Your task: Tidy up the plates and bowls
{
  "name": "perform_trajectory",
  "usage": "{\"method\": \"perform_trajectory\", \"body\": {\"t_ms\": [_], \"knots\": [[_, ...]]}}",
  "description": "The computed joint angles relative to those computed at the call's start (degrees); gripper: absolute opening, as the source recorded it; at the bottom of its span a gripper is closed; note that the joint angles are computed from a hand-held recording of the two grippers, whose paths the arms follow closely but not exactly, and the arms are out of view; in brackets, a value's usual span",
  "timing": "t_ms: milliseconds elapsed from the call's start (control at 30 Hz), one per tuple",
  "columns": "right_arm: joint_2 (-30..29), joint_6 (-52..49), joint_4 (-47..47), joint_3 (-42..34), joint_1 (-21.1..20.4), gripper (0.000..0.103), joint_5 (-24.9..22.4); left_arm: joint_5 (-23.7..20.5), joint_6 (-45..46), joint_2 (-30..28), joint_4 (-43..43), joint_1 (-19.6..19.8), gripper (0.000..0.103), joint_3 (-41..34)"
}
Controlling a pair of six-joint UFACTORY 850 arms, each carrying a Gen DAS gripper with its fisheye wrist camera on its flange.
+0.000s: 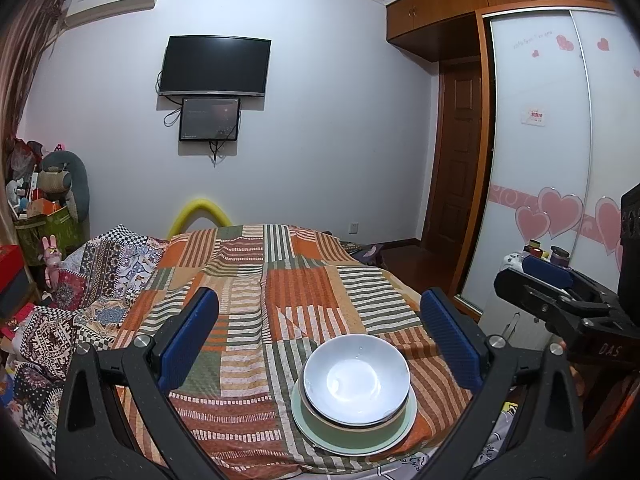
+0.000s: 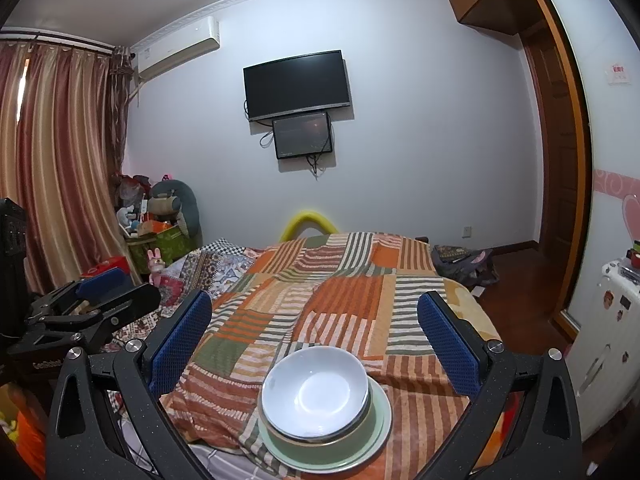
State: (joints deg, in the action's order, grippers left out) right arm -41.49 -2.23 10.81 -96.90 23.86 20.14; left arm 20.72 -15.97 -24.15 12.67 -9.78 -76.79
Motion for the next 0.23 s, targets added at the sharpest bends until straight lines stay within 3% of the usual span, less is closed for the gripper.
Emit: {"method": "perform_trajectory", "body": {"t_ms": [233], "knots": [[-0.6, -0.7, 1.0, -0.9, 0.0, 0.103, -0.9, -0.7, -6.3, -0.4, 5.7, 0.6, 0.102, -0.7]]}}
